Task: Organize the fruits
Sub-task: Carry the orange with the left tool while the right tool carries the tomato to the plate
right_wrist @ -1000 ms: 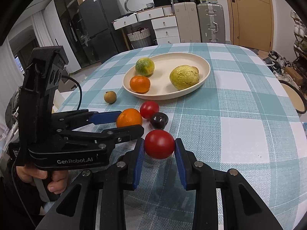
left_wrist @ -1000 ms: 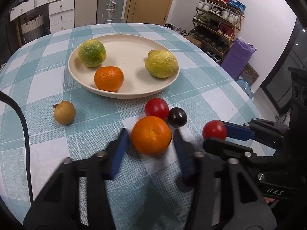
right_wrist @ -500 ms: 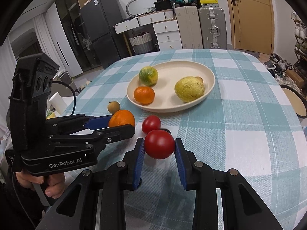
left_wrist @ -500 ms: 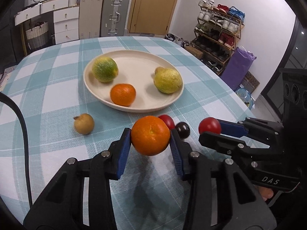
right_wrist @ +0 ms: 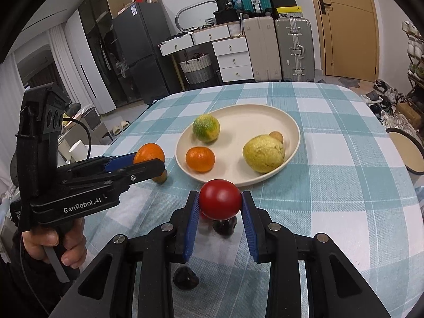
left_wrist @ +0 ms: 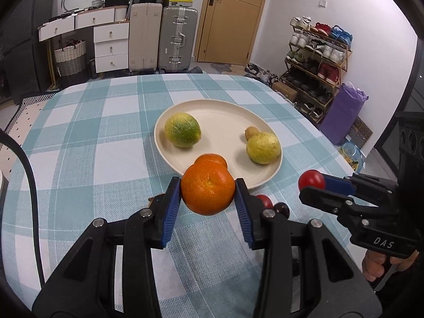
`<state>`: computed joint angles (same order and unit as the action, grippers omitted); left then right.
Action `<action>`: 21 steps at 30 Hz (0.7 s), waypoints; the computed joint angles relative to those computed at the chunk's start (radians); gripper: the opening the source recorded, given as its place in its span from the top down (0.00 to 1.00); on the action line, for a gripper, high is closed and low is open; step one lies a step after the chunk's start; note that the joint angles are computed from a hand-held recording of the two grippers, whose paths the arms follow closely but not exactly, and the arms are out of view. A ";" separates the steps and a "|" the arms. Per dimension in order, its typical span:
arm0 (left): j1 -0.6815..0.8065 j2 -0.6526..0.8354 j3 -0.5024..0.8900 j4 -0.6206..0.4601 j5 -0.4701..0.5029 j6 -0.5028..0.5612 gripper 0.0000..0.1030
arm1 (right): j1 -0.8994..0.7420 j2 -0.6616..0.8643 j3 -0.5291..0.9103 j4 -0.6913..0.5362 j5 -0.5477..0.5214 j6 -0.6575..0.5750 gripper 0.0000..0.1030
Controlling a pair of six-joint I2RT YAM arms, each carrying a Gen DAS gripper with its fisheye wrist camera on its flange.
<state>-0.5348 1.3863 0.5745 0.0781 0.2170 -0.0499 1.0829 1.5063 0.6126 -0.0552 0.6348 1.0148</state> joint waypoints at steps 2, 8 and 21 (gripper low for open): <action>-0.001 0.007 0.009 0.009 -0.006 0.000 0.64 | -0.011 -0.001 0.002 0.004 -0.004 -0.010 0.69; -0.005 0.027 0.035 0.023 -0.022 -0.001 0.64 | -0.067 0.000 0.000 0.042 -0.029 -0.043 0.69; 0.002 0.142 0.111 0.059 -0.055 -0.001 0.64 | -0.135 0.056 0.026 0.081 -0.086 -0.083 0.69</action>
<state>-0.5324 1.5278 0.6851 0.1369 0.1622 -0.0506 0.9478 1.5625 0.6386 0.0258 0.5485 0.9320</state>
